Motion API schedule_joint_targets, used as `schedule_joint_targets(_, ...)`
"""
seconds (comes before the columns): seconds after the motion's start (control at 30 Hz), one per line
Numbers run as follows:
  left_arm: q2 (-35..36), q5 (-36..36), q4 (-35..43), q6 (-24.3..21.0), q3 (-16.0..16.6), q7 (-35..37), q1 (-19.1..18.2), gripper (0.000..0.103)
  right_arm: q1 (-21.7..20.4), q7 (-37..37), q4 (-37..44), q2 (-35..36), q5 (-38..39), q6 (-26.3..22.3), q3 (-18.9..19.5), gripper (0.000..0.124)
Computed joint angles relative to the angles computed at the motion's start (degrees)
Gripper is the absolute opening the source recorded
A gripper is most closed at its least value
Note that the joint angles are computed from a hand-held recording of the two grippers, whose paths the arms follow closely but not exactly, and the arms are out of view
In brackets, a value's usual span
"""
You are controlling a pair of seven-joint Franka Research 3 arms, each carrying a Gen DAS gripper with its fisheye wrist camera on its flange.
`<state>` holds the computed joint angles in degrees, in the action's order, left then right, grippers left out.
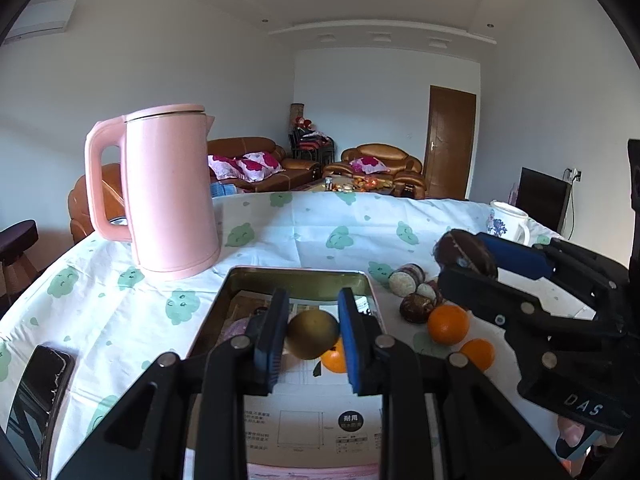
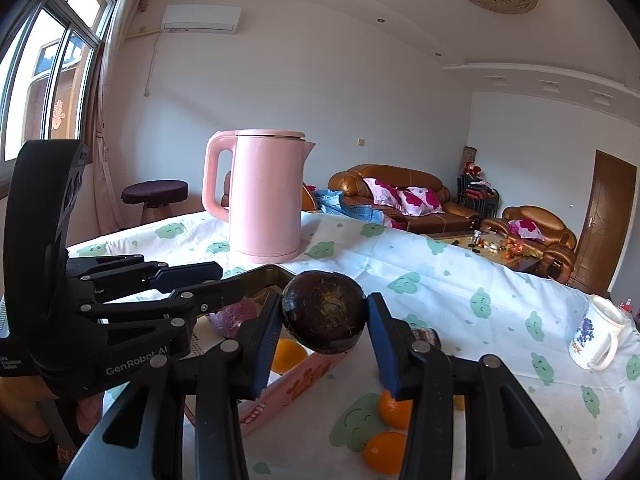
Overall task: Organize fruits
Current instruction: 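Carry the brown fruit in the right tool and yellow fruit in the left over the tin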
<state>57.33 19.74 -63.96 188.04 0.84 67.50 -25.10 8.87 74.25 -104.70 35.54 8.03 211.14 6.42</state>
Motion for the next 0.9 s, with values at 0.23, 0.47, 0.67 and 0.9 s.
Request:
schedule_joint_targets(0.23,-0.66,-0.64,-1.30,-0.11,2.06,-0.97,-0.68,0.026,0.09,-0.38,2.39,1.48,-1.44,-2.19,0.76,0.045)
schedule_joint_targets(0.47,-0.51,-0.67,-1.11,-1.26,2.84,-1.72,-0.64,0.026,-0.24,-0.54,4.13,2.70,-2.44,-4.33,1.74,0.045)
schedule_joint_targets(0.67,-0.32,-0.30,-1.00,-2.06,3.29,-2.77,-0.43,0.026,-0.45,-0.84,5.08,3.46,-3.08,-5.91,2.46,0.045)
schedule_joint_targets(0.9,0.19,0.52,-0.18,-4.16,2.50,-3.39,0.49,0.026,-1.84,-0.66,6.81,4.57,-4.35,-9.00,4.36,0.045)
